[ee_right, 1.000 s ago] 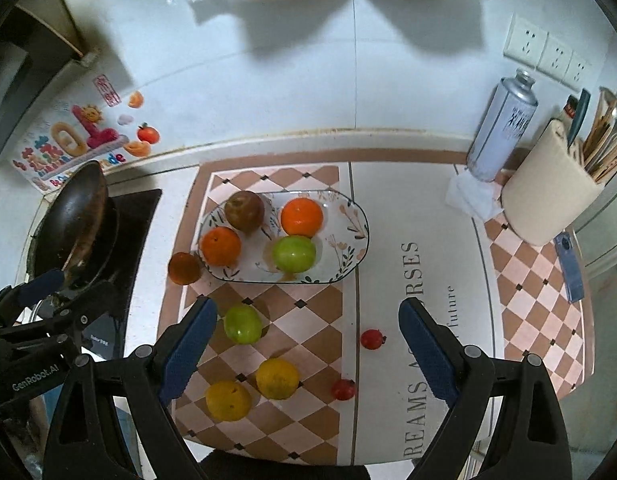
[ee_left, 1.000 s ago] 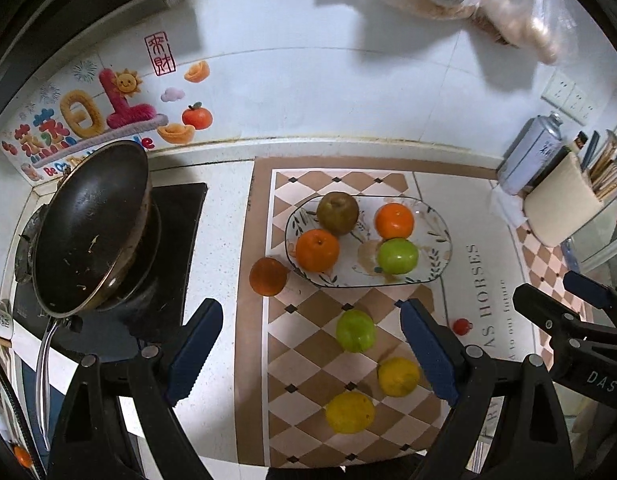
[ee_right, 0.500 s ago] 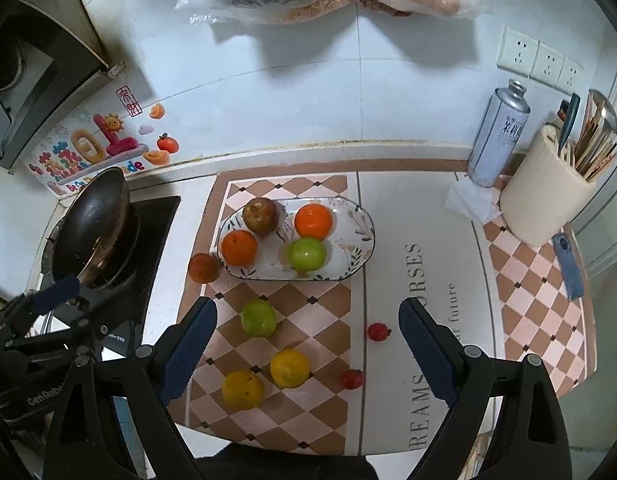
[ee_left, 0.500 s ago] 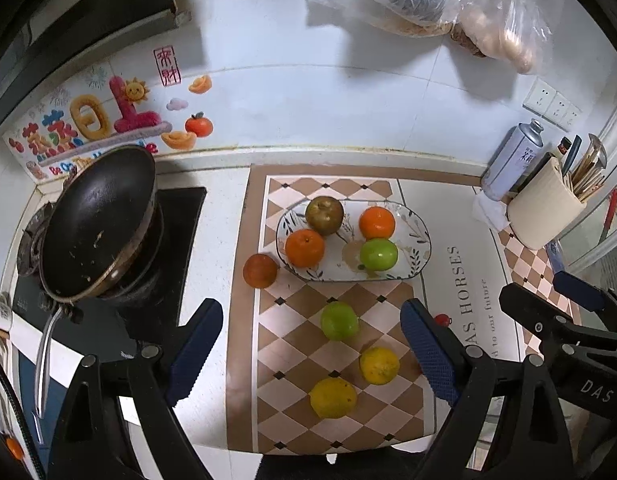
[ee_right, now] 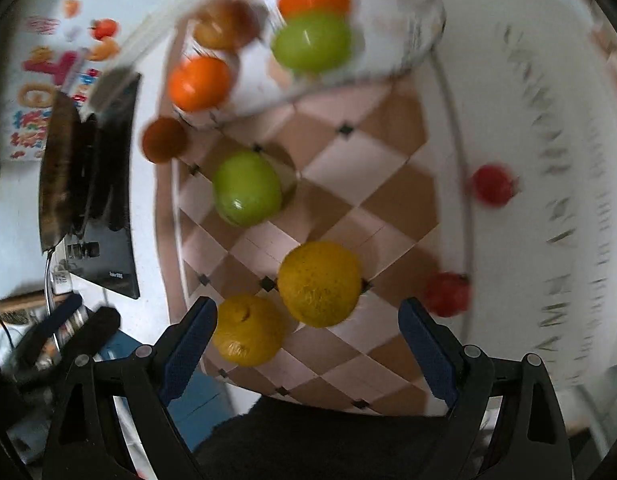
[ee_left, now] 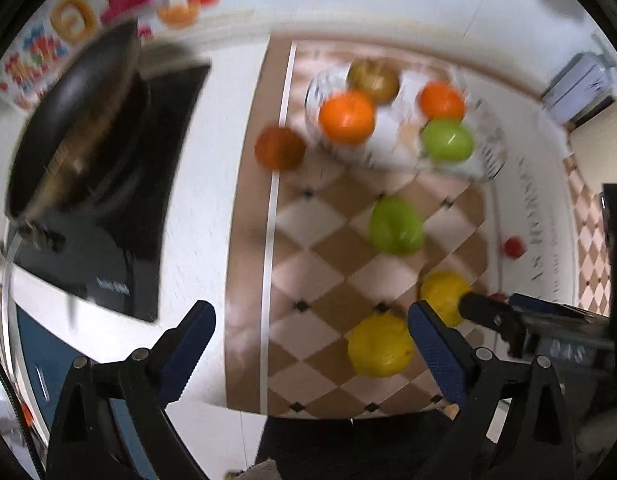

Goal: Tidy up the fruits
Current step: 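Grasp a yellow citrus with the left tool while the right grasps another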

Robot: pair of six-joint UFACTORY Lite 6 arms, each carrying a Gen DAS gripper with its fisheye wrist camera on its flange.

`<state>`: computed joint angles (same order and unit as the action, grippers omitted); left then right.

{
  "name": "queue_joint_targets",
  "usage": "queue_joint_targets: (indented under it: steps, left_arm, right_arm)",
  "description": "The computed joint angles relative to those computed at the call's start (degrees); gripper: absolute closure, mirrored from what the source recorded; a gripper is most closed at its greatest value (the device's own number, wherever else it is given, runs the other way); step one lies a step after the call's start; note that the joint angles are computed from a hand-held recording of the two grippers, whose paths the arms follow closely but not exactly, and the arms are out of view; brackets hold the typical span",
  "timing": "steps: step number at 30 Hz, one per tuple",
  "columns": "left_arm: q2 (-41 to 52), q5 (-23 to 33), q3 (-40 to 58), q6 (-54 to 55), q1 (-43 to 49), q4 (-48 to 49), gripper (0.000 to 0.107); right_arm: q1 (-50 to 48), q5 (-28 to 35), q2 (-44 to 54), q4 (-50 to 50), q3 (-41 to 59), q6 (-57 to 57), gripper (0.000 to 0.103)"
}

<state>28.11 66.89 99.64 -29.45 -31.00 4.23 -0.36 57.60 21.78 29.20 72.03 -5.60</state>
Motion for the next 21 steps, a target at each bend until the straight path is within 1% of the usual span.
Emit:
queue_joint_targets:
  steps: [1,4,5,6,9,13,17,21]
  left_arm:
    - [0.1,-0.7,-2.1,0.2,0.4,-1.4,0.009]
    - [0.5,-2.5,-6.3,0.9,0.8,-3.8,0.009]
    - [1.0,-2.7,-6.9,1.2,0.5,-3.8,0.009]
    - [1.4,-2.8,-7.2,1.2,0.0,-3.6,0.009]
    - [1.7,-3.6,-7.9,2.3,-1.1,-4.6,0.009]
    - [3.5,-4.7,-7.7,4.8,-3.1,-7.8,0.009]
    - [7.1,-6.2,-6.3,7.4,-6.0,-9.8,0.008]
    - [10.6,-6.3,-2.9,9.0,-8.4,-10.6,0.009]
  right_arm:
    - [0.4,-1.2,2.3,1.1,-0.3,-0.9,0.011]
    - [1.8,-3.9,6.6,2.8,-0.8,-2.0,0.026]
    - [2.3,-4.5,7.4,2.6,-0.8,-2.4,0.037]
    - [3.2,-5.8,7.4,0.8,-1.1,-1.6,0.044]
    - [3.7,-6.4,6.0,-1.8,-2.2,-1.3,0.044]
    - [1.5,-6.1,3.3,-5.8,-3.9,-0.4,0.044]
    - [-1.0,-5.1,4.2,-6.7,-3.0,-0.9,0.044]
    - [-1.3,-4.8,4.7,-7.1,-2.3,-1.2,0.044]
